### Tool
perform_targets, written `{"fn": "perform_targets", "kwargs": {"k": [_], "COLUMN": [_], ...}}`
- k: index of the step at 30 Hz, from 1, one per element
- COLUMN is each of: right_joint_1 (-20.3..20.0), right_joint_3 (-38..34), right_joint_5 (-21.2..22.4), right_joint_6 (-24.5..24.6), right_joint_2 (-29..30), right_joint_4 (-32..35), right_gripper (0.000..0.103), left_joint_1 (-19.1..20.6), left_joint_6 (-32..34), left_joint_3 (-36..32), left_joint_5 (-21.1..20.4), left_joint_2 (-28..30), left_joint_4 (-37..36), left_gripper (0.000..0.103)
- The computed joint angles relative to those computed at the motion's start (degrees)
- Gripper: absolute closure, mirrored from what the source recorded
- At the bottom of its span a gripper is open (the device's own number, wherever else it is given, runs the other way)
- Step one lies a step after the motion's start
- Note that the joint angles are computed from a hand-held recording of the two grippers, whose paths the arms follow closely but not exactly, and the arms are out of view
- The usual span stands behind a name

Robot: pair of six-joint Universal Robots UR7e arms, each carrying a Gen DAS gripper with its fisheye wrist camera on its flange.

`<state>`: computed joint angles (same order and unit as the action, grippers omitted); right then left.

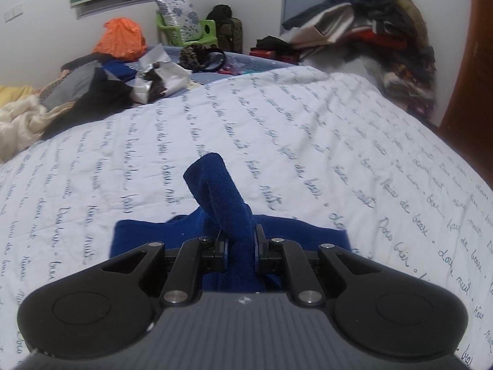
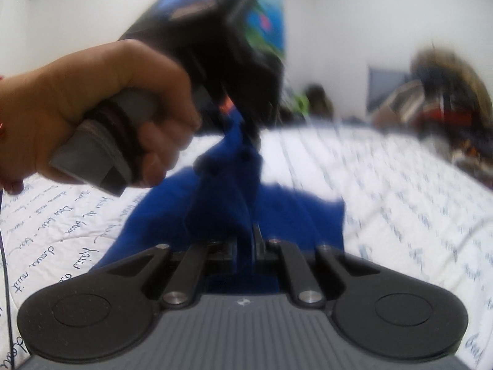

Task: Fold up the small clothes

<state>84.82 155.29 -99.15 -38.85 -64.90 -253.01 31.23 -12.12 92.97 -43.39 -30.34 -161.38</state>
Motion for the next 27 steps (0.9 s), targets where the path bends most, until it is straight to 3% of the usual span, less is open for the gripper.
{"fn": "perform_targets", "kwargs": {"k": [7, 14, 16, 17, 18, 20, 23, 27], "right_joint_1": [-7.04, -10.15, -10.99, -11.59, -12.45, -14.49, -17.89, -21.65], "right_joint_3": [3.26, 4.92, 5.07, 5.09, 5.17, 5.27, 5.49, 5.29], "right_joint_5": [5.76, 7.82, 8.26, 8.74, 9.47, 11.63, 15.70, 20.56], "right_joint_6": [4.95, 7.60, 8.32, 9.03, 9.83, 11.21, 12.62, 14.18], "right_joint_2": [-6.34, -9.26, -10.90, -12.07, -13.43, -16.61, -21.40, -27.22], "right_joint_4": [6.00, 8.43, 11.18, 13.15, 15.19, 20.19, 27.25, 36.10], "right_gripper": [0.096, 0.096, 0.096, 0.095, 0.095, 0.095, 0.095, 0.093], "left_joint_1": [-0.58, -0.72, -0.48, -0.35, -0.37, -1.12, -2.36, -2.81], "left_joint_6": [-0.42, -0.37, 0.01, 0.08, -0.02, 1.67, 7.25, 4.57], "left_joint_3": [-1.62, -2.80, -2.94, -2.96, -2.95, -2.20, -1.59, 0.73], "left_joint_5": [-1.19, -2.23, -3.41, -3.91, -3.78, -1.17, 2.88, 7.58], "left_joint_2": [3.01, 4.91, 5.15, 5.20, 5.30, 5.90, 6.58, 4.46], "left_joint_4": [1.27, 2.99, 2.19, 1.60, 0.95, -3.54, -8.93, -8.18], "left_gripper": [0.088, 0.086, 0.076, 0.055, 0.024, 0.000, 0.000, 0.000]}}
